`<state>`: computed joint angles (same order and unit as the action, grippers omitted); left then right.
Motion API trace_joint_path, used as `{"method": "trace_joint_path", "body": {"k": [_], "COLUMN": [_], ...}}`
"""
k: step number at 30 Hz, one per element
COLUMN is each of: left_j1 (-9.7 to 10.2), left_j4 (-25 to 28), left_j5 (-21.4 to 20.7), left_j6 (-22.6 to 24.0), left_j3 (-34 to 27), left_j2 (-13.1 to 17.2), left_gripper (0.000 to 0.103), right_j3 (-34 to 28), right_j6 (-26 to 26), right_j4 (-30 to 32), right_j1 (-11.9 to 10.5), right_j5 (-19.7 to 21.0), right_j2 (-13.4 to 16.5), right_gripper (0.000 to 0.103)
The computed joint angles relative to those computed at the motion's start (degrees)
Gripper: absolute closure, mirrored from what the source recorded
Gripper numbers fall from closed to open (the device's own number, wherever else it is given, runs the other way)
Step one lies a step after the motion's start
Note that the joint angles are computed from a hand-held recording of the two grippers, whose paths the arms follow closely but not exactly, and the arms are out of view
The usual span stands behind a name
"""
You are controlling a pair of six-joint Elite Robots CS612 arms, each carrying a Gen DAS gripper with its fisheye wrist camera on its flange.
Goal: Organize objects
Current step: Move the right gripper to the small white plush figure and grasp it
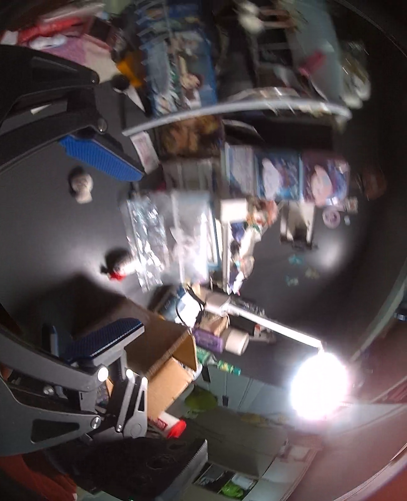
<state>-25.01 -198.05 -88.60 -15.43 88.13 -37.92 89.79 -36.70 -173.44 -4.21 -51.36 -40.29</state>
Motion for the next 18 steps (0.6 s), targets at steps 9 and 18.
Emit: {"method": "trace_joint_path", "body": {"k": [9, 18], "left_j1": [3.70, 5.69], "left_j4": [-0.37, 1.33], "left_j5": [-3.54, -6.97], "left_j6": [-4.57, -6.90], "left_j3": [2.43, 1.31], "left_j2": [2.66, 5.09], "left_gripper": [0.016, 0.016], "right_j3": [-10.40, -20.47], "right_j6": [0.50, 1.64], "right_j4": [8.07, 11.66], "right_j1": [4.51, 6.14], "right_j5": [-7.46, -14.57], "right_j2": [8.00, 14.58], "right_gripper": [0.043, 0.052]}}
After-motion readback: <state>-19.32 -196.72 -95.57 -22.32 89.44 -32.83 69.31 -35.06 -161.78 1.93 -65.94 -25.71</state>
